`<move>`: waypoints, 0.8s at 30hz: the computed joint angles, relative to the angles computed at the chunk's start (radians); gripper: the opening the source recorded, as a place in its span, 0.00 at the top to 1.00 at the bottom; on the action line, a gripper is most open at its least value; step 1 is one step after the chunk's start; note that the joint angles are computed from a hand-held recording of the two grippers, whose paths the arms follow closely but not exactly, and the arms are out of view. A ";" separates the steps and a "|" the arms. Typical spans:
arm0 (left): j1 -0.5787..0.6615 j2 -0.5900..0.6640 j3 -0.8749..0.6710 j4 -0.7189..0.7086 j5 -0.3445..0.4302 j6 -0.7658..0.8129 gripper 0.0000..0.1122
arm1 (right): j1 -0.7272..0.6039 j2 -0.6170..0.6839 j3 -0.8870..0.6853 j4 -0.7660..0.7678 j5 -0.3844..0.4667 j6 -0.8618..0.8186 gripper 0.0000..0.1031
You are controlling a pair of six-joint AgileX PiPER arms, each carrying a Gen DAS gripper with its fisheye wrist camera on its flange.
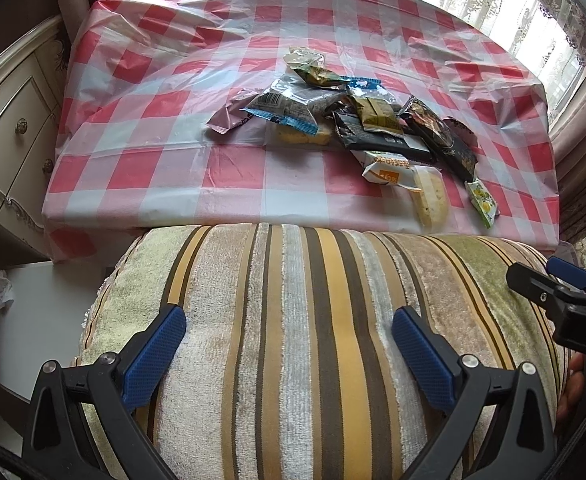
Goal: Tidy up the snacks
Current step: 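Grasp the white-orange biscuit packet with the left tool while the right grasps the green-white packet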
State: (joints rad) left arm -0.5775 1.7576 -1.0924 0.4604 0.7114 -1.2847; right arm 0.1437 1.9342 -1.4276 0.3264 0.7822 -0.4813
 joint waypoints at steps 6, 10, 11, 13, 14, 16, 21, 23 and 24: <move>0.129 0.080 -0.119 -0.183 -0.112 0.218 0.37 | -0.010 0.159 -0.227 -0.109 0.066 0.079 0.01; 0.169 0.238 -0.348 -0.326 -0.048 0.431 0.39 | -0.002 0.267 -0.387 -0.134 0.114 0.076 0.01; 0.176 0.275 -0.408 -0.359 -0.028 0.477 0.39 | -0.002 0.295 -0.430 -0.137 0.128 0.081 0.02; 0.188 0.334 -0.503 -0.381 0.006 0.508 0.39 | -0.006 0.346 -0.510 -0.128 0.161 0.090 0.04; 0.196 0.365 -0.551 -0.391 0.024 0.520 0.39 | -0.006 0.374 -0.553 -0.131 0.180 0.106 0.06; 0.217 0.441 -0.655 -0.447 0.074 0.571 0.39 | -0.004 0.427 -0.633 -0.139 0.221 0.124 0.10; 0.251 0.572 -0.822 -0.526 0.171 0.620 0.51 | 0.007 0.552 -0.830 -0.145 0.336 0.110 0.15; 0.256 0.588 -0.840 -0.534 0.179 0.623 0.52 | 0.008 0.603 -0.908 -0.142 0.389 0.113 0.26; 0.255 0.589 -0.841 -0.535 0.176 0.625 0.53 | 0.007 0.628 -0.949 -0.142 0.418 0.119 0.26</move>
